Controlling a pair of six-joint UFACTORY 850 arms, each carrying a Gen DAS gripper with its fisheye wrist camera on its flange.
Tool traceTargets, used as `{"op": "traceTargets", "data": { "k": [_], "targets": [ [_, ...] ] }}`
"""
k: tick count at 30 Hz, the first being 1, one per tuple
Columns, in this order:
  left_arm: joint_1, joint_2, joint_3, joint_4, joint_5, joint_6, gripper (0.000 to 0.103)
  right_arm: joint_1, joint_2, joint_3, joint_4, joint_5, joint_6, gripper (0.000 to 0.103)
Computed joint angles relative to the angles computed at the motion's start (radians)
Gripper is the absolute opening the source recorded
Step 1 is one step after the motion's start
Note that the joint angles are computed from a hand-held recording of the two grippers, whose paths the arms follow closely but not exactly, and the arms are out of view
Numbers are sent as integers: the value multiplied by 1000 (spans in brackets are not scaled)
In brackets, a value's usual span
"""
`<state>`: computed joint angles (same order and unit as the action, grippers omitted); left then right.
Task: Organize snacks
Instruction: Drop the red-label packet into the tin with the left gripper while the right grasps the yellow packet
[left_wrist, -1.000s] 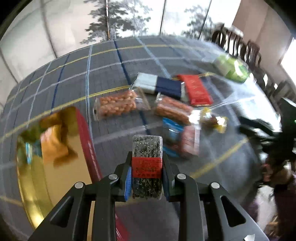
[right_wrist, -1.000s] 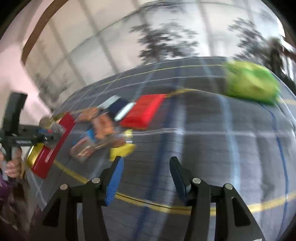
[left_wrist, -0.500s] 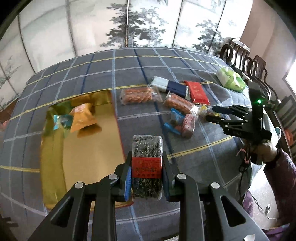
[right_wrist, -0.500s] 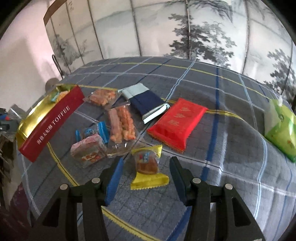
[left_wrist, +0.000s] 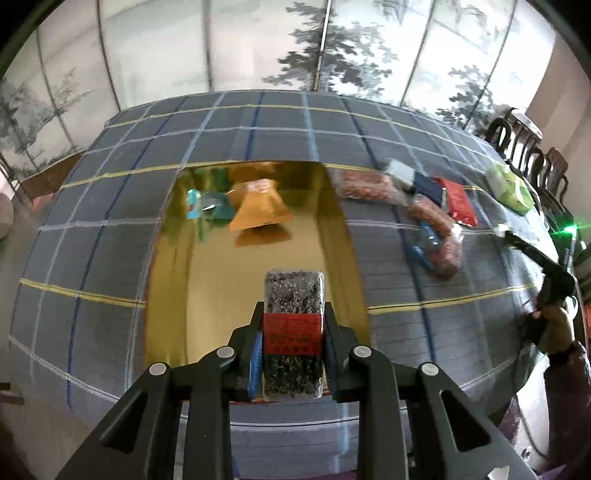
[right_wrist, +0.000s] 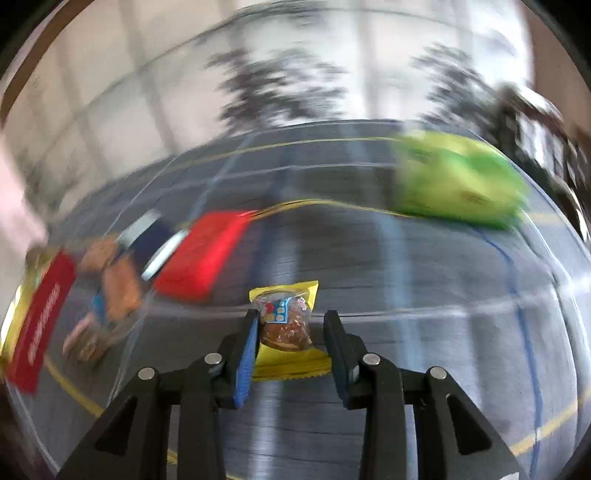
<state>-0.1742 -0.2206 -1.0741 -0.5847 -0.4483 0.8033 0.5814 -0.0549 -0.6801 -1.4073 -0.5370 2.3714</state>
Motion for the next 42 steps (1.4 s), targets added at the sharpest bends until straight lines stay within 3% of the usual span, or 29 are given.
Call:
{"op": "traceTargets", "data": {
  "k": [2, 6, 22, 38, 42],
  "targets": [
    [9, -10, -1, -6, 13, 4, 23, -4, 17, 17, 51, -35, -2, 35],
    [19, -38, -13, -13, 28, 15, 23, -29, 47, 49, 60, -27, 68, 35],
    [9, -159, -104, 89, 106, -2, 24, -33, 8, 15, 117, -43, 2, 35],
    [-3, -242, -194, 312, 136, -187, 24, -32, -5, 4, 137, -51, -23, 35],
    [-9, -243, -194, 356, 172, -221, 27, -32, -5, 4, 138, -52, -24, 35]
  ]
}}
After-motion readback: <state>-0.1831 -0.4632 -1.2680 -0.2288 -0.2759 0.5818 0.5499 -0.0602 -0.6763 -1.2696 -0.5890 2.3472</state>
